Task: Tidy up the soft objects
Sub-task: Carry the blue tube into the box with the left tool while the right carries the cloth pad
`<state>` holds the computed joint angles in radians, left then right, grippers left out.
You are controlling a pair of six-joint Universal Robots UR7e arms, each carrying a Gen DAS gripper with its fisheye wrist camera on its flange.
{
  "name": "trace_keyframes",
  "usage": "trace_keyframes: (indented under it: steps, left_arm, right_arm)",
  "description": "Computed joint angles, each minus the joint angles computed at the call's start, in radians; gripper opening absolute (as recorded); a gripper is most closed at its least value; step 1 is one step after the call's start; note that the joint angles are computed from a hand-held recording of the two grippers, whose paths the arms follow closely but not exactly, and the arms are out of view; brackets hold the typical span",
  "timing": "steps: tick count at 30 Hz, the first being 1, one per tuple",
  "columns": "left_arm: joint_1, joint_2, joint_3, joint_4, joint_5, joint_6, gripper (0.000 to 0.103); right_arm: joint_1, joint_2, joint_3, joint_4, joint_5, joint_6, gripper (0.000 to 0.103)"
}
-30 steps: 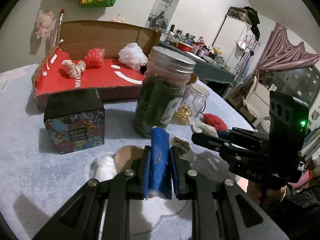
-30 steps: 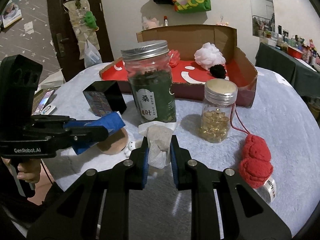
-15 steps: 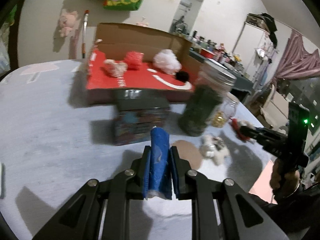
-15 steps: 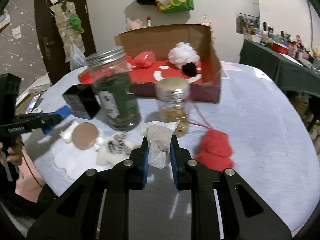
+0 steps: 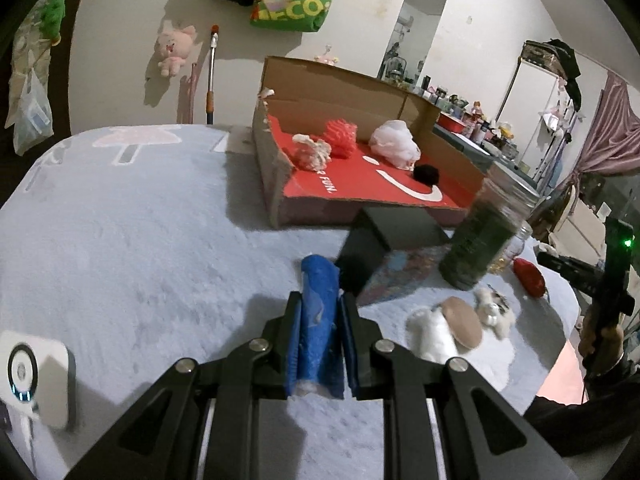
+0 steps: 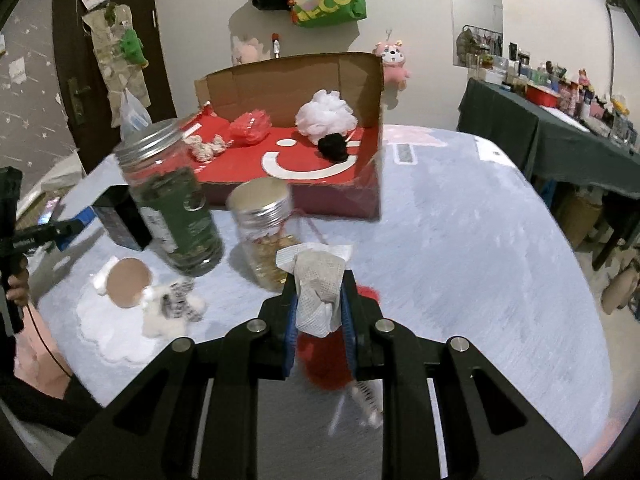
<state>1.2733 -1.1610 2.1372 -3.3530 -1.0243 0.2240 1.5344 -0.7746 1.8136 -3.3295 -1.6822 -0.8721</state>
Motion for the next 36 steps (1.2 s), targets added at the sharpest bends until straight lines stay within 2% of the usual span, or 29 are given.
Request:
trace_keyframes:
  steps: [5,12,19,23,27,30,34,36]
  left_arm:
    - [0.024,0.015,-0.060,0.051,-0.030,0.043,0.019]
    - [0.018,0.034,-0.168,0.148,-0.063,0.100,0.019]
    - [-0.004,0.105,-0.349,0.320,-0.076,0.138,0.019]
    - [-0.011,0.165,-0.473,0.454,-0.073,0.117,0.019]
    - [-0.014,0.247,-0.629,0.614,-0.069,0.076,0.020]
    - [-0.008,0.316,-0.759,0.758,-0.076,0.020,0.020]
    - [-0.008,0.415,-0.910,0.872,-0.045,0.009,0.020]
    - [-0.008,0.462,-0.982,0.931,-0.031,0.009,0.020]
  right_arm:
    - [0.005,0.017,-0.076,0.089,-0.015,-0.019,0.018]
    - [0.032,0.050,-0.204,0.232,-0.015,-0.055,0.018]
    - [0.080,0.133,-0.411,0.432,-0.014,-0.059,0.018]
    - [0.111,0.209,-0.564,0.564,-0.042,-0.059,0.018]
    - [0.138,0.301,-0.751,0.744,-0.069,-0.024,0.018]
    - [0.160,0.400,-0.937,0.902,-0.107,0.032,0.018]
    - [0.184,0.533,-1.172,1.064,-0.163,0.082,0.018]
    - [0.194,0.622,-1.335,1.178,-0.189,0.113,0.018]
